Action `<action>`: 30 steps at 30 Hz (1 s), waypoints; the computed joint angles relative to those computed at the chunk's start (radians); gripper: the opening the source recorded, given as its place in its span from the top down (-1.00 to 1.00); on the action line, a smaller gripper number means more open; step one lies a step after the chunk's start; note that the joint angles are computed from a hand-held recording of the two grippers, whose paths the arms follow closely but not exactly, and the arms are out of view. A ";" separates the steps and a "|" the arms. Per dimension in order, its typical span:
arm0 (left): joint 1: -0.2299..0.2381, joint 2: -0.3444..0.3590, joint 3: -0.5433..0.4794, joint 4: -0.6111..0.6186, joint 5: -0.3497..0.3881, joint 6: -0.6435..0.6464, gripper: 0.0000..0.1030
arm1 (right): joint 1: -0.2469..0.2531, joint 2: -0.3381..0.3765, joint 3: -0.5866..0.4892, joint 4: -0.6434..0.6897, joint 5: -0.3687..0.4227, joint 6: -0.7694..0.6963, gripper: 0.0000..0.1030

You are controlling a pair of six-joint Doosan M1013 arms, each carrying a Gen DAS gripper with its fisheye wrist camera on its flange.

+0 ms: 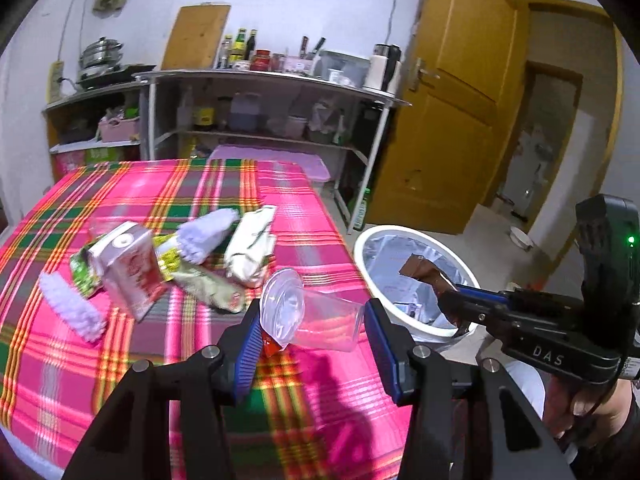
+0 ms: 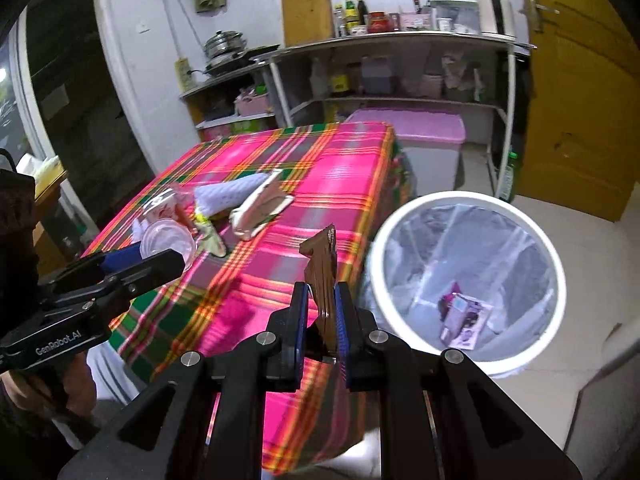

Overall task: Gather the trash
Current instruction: 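Carry the cup and wrapper over the bin and release both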

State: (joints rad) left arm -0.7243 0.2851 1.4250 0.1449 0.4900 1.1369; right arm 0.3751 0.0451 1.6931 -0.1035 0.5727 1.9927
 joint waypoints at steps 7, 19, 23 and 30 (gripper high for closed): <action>-0.016 0.045 -0.063 -0.064 0.023 0.090 0.02 | -0.037 -0.016 0.027 -0.032 -0.003 0.057 0.73; -0.032 0.145 -0.194 -0.214 0.080 0.278 0.02 | -0.109 -0.019 0.055 -0.039 0.021 0.107 0.73; -0.033 0.186 -0.246 -0.283 0.117 0.356 0.02 | -0.131 -0.009 0.058 -0.018 0.034 0.096 0.72; -0.034 0.264 -0.348 -0.362 0.203 0.437 0.02 | -0.168 0.017 0.051 0.030 0.063 0.054 0.72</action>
